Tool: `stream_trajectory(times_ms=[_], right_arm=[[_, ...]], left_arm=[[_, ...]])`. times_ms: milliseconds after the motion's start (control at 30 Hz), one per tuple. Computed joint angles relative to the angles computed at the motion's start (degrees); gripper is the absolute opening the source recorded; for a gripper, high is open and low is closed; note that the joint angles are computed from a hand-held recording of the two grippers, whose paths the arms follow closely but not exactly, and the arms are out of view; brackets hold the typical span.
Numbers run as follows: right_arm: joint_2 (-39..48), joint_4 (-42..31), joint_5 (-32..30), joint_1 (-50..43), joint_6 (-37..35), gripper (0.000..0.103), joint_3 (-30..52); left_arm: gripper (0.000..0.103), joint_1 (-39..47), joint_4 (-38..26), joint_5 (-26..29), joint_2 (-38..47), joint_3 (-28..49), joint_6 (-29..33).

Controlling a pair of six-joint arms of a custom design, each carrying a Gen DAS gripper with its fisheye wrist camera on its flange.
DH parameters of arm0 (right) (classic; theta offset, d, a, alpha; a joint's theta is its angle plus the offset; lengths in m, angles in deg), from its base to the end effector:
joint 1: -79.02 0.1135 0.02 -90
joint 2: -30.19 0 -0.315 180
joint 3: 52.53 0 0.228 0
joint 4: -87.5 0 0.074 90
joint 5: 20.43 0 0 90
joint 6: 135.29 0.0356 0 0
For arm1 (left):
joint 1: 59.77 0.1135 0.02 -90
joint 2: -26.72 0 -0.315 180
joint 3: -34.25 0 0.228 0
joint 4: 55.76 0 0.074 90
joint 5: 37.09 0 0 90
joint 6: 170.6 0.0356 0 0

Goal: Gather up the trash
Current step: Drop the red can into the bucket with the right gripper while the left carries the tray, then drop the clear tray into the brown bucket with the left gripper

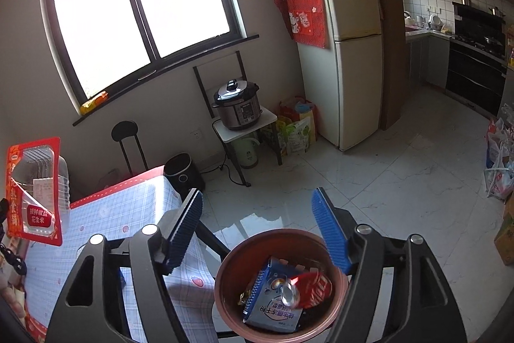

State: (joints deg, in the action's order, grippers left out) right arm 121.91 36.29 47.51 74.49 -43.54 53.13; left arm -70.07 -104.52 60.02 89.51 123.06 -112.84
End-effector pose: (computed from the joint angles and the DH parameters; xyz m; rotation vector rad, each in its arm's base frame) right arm 0.3359 -0.0132 0.4185 -0.0911 2.1926 0.3994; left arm 0.1780 -0.0368 0.4514 -0.3014 1.9920 -0.6022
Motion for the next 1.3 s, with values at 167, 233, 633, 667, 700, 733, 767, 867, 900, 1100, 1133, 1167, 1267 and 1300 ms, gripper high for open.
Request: stream_trajectory(times_ms=[167,233,633,667,700,733,767,867,900,1100,1133,1167,1267,1300], right_arm=[[-2.7,-1.2,-1.3,-4.1,-0.9,0.093,-0.2],[-3.7,-1.9,-1.8,-6.1,-1.6,0.097,-0.6],[-7.5,-4.2,-2.3,-17.4,-8.9,0.097,-6.4],[-7.7,-4.3,-2.5,-18.3,-9.5,0.097,-7.0],[-7.6,-4.4,-2.4,-18.9,-10.0,0.097,-7.5],[-7.6,-4.6,-3.0,-20.0,-10.8,0.097,-8.0],[-7.7,-4.6,-3.3,-20.9,-11.5,0.097,-8.6],[-7.4,-4.8,-3.4,-23.1,-13.8,0.097,-9.9],[-7.2,-4.9,-3.5,-23.7,-14.2,0.097,-10.3],[-6.3,-5.2,-4.2,-25.8,-14.6,0.097,-10.5],[-6.3,-5.2,-4.3,-26.0,-14.7,0.097,-10.5],[-6.4,-5.2,-4.3,-26.1,-14.7,0.097,-10.8],[-6.7,-5.0,-4.3,-26.1,-14.7,0.097,-11.2],[-6.8,-5.1,-4.3,-26.0,-14.5,0.097,-11.4]], left_arm=[[0.008,-4.6,1.9,-1.8,3.3,0.7,0.3],[0.008,-7.0,2.5,-3.0,5.1,1.3,0.6],[0.008,-16.3,8.3,-5.5,18.1,5.7,0.8],[0.008,-16.8,8.5,-5.6,19.3,6.2,0.7],[0.008,-17.2,8.7,-5.8,20.7,6.9,0.7],[0.008,-17.7,8.9,-6.1,21.9,7.5,0.9],[0.008,-18.2,9.0,-6.2,23.3,8.2,1.0],[0.008,-19.4,9.6,-5.8,27.3,10.6,1.1],[0.008,-19.8,9.7,-5.6,28.8,11.7,1.2],[0.032,-21.7,9.9,-5.9,36.0,17.5,2.2],[0.048,-21.9,9.9,-6.5,36.4,17.8,2.3],[0.069,-22.1,11.0,-7.2,36.3,17.3,2.1],[0.080,-21.5,10.7,-7.6,35.4,16.9,3.4],[0.089,-21.3,9.6,-7.9,35.1,17.1,3.8]])
